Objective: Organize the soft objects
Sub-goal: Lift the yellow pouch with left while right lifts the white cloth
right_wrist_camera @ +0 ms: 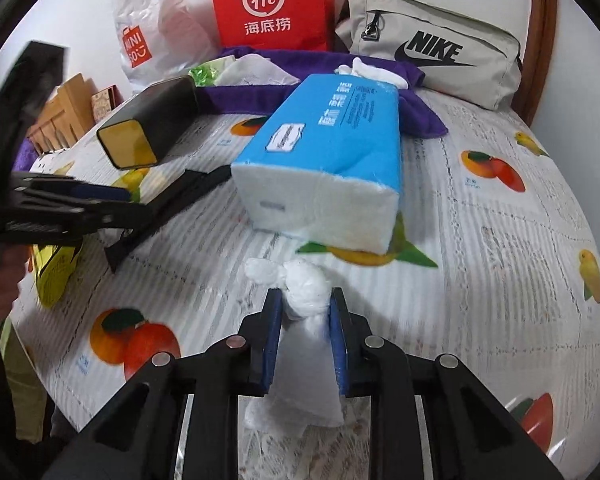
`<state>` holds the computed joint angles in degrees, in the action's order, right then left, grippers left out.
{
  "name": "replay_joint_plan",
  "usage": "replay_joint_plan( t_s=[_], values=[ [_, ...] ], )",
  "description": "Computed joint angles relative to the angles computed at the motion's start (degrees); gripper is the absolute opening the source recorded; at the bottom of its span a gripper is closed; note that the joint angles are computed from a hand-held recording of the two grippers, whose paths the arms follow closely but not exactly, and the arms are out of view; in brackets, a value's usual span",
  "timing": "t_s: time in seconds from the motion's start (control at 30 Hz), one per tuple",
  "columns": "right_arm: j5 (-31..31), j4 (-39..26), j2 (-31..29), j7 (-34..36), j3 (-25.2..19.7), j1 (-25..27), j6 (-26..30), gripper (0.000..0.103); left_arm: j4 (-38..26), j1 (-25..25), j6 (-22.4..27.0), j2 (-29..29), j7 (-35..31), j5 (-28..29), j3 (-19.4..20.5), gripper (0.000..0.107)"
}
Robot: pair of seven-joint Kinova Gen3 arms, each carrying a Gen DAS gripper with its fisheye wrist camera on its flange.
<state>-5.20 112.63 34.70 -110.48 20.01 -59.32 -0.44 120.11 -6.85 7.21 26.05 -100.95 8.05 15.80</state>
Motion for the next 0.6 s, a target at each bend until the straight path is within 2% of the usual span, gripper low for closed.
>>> replay_joint_plan(
  t_s=[0.13, 0.2, 0.27, 0.47, 0.6],
  values=[
    [-2.0, 2.4, -0.1, 0.0, -2.3, 2.0, -4.8, 0.024, -0.2, 5.0, -1.6, 0.3, 1.8, -1.1, -4.0, 0.048],
    [-3.1, 2.9, -0.1, 1.3, -3.3, 2.9, -6.1, 0.024, -0.4, 7.0, -2.2, 0.4, 2.4, -2.2, -5.5, 0.041],
    [-4.4, 3.1, -0.1, 2.8, -3.4, 2.9, -6.6, 0.024, -0.3, 5.7, -2.7, 0.6, 1.8, -3.2, -3.6, 0.026],
    [-8.9, 3.1, 0.2, 6.5, -1.1, 0.2, -6.4, 0.024, -0.3, 1.9, -2.1, 0.7, 1.8, -3.4, 0.2, 0.025],
    [-10.3, 3.2, 0.1, 7.9, -1.8, 0.6, -6.7, 0.024, -2.1, 5.3, 0.2, 0.8, 2.6, -3.4, -3.2, 0.026]
  ],
)
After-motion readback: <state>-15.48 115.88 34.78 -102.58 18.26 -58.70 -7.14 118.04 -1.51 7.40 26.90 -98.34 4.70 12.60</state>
